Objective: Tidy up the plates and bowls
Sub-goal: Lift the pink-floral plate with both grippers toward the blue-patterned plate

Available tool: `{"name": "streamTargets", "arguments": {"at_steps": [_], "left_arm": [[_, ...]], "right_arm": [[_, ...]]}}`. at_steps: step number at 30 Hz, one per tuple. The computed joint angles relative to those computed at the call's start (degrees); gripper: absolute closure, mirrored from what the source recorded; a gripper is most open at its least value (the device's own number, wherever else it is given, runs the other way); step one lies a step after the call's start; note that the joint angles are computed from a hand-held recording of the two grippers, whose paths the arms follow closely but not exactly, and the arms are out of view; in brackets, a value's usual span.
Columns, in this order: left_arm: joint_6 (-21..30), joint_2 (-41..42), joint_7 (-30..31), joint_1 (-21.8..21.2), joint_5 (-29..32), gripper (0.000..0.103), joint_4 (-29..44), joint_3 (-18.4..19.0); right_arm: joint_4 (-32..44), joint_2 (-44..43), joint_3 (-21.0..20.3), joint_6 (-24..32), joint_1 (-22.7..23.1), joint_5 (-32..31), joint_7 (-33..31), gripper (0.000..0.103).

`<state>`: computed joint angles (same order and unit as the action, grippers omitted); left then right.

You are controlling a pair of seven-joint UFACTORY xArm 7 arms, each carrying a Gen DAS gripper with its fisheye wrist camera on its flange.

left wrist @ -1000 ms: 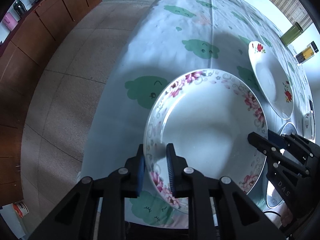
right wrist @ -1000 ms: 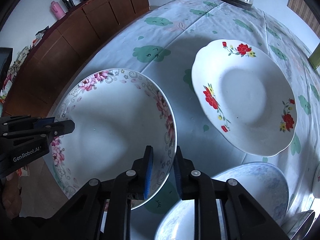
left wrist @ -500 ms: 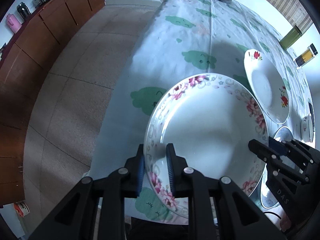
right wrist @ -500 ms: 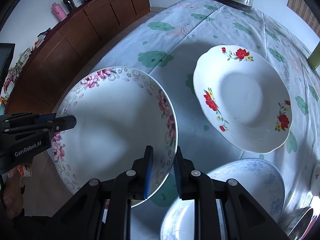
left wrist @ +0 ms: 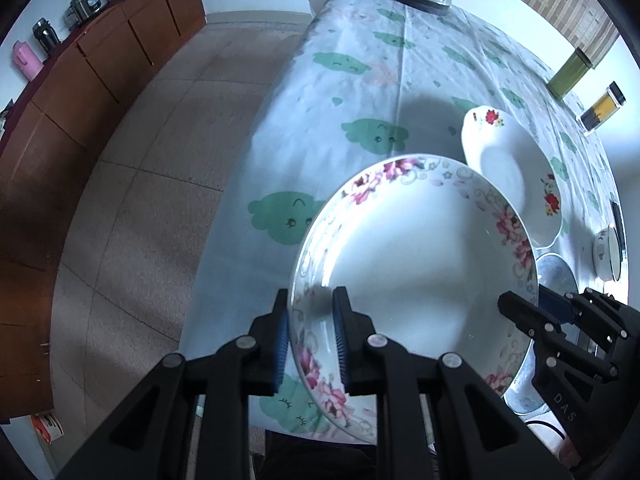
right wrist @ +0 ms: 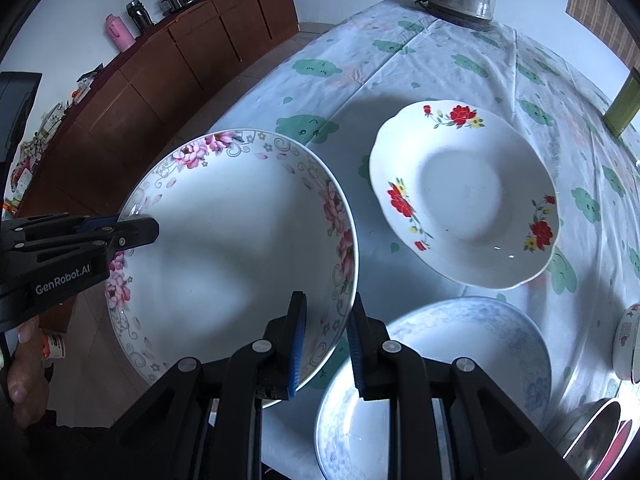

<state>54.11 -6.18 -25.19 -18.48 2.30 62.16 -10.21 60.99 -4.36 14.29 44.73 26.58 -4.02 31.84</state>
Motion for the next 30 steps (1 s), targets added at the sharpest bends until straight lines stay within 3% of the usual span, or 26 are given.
{"name": "streamTargets", "arguments": {"at_steps": [30], "left_arm": [[1.7, 2.5, -1.9, -5.8, 2.3, 0.085, 4.6, -3.3]], "right_arm": [[-13.4, -15.9, 0.2, 1.5, -2.8, 2.4, 2.3, 0.081]]}}
